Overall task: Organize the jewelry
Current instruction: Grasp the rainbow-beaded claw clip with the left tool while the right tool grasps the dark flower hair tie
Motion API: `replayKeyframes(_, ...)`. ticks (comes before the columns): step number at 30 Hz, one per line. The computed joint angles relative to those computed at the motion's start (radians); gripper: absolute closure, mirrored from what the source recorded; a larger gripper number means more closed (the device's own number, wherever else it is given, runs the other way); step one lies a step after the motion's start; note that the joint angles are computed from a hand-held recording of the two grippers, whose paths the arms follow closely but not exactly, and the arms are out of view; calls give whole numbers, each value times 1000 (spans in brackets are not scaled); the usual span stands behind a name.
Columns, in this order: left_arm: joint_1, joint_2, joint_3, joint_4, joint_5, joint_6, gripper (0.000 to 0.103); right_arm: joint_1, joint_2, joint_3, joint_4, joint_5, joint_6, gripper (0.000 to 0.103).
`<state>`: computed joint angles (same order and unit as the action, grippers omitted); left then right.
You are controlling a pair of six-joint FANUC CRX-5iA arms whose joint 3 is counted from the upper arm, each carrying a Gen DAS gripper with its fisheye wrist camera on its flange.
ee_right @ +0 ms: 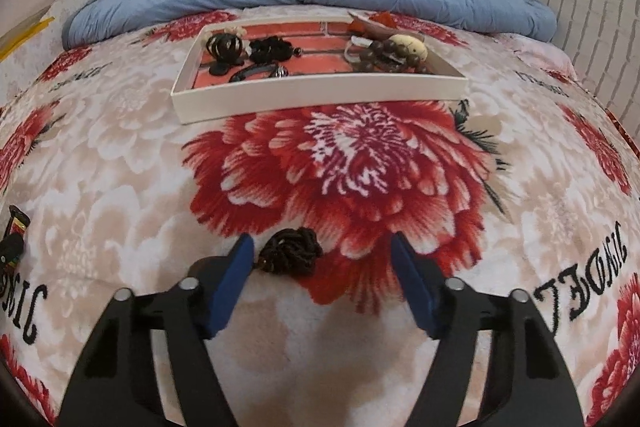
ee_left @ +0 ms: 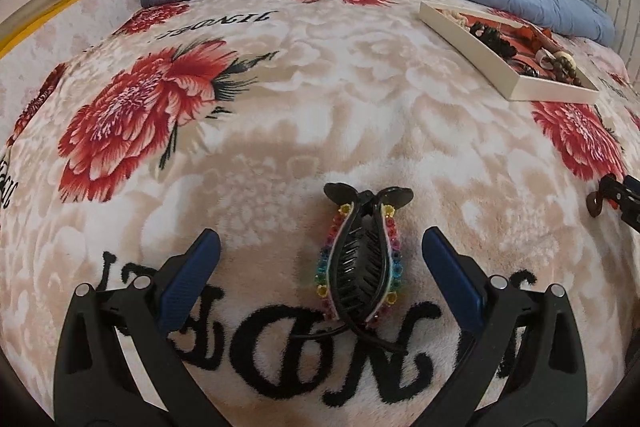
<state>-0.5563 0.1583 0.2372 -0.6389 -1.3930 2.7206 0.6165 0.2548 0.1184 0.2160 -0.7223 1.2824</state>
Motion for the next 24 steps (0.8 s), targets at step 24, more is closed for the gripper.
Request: replayKeyframes(24,5,17,12,18,-9,-28,38,21,5,9,-37,-12,81,76)
